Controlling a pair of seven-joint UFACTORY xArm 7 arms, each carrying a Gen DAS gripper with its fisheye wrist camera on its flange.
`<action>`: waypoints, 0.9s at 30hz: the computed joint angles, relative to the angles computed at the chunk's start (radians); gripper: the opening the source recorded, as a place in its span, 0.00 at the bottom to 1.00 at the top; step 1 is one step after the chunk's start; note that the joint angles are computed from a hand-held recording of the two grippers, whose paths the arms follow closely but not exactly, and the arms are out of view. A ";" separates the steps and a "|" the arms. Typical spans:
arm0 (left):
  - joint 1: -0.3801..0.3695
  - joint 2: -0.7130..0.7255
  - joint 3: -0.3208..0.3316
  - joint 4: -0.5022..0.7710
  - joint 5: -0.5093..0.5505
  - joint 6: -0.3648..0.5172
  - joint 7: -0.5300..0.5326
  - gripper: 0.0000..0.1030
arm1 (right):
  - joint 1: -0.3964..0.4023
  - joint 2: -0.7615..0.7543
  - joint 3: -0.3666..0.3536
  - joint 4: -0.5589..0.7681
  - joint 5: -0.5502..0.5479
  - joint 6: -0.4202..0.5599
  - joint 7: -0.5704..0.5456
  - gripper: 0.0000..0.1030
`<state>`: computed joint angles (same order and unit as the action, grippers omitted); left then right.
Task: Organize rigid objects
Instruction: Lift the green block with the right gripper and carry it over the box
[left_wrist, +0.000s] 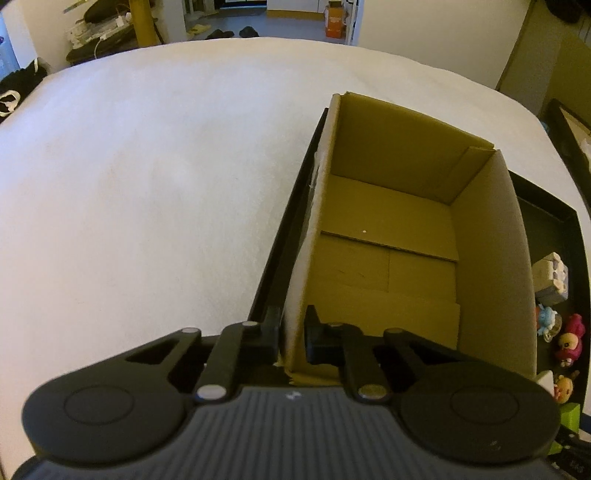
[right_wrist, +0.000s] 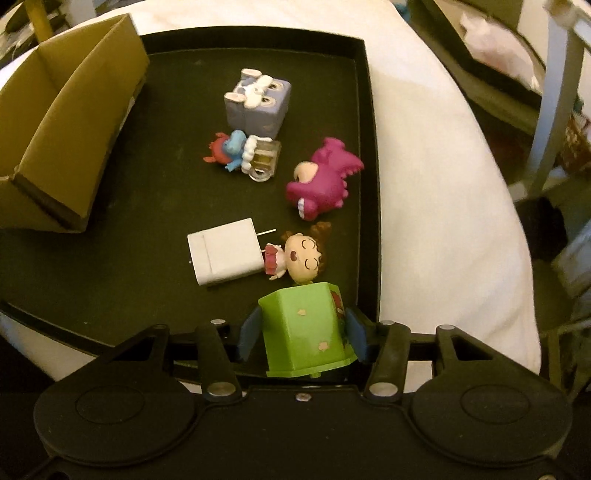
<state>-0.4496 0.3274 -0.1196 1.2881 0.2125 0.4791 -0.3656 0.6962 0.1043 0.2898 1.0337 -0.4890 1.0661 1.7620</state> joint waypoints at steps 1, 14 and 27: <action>0.010 -0.003 -0.009 -0.005 -0.014 -0.004 0.021 0.11 | 0.001 0.010 0.000 0.007 -0.006 0.005 -0.008 0.50; 0.074 -0.085 -0.052 -0.087 -0.157 0.011 0.232 0.11 | 0.002 0.000 -0.009 -0.024 -0.008 -0.056 0.034 0.46; 0.067 -0.098 -0.055 -0.131 -0.184 -0.040 0.278 0.11 | 0.041 -0.005 0.015 0.120 -0.101 0.138 0.051 0.46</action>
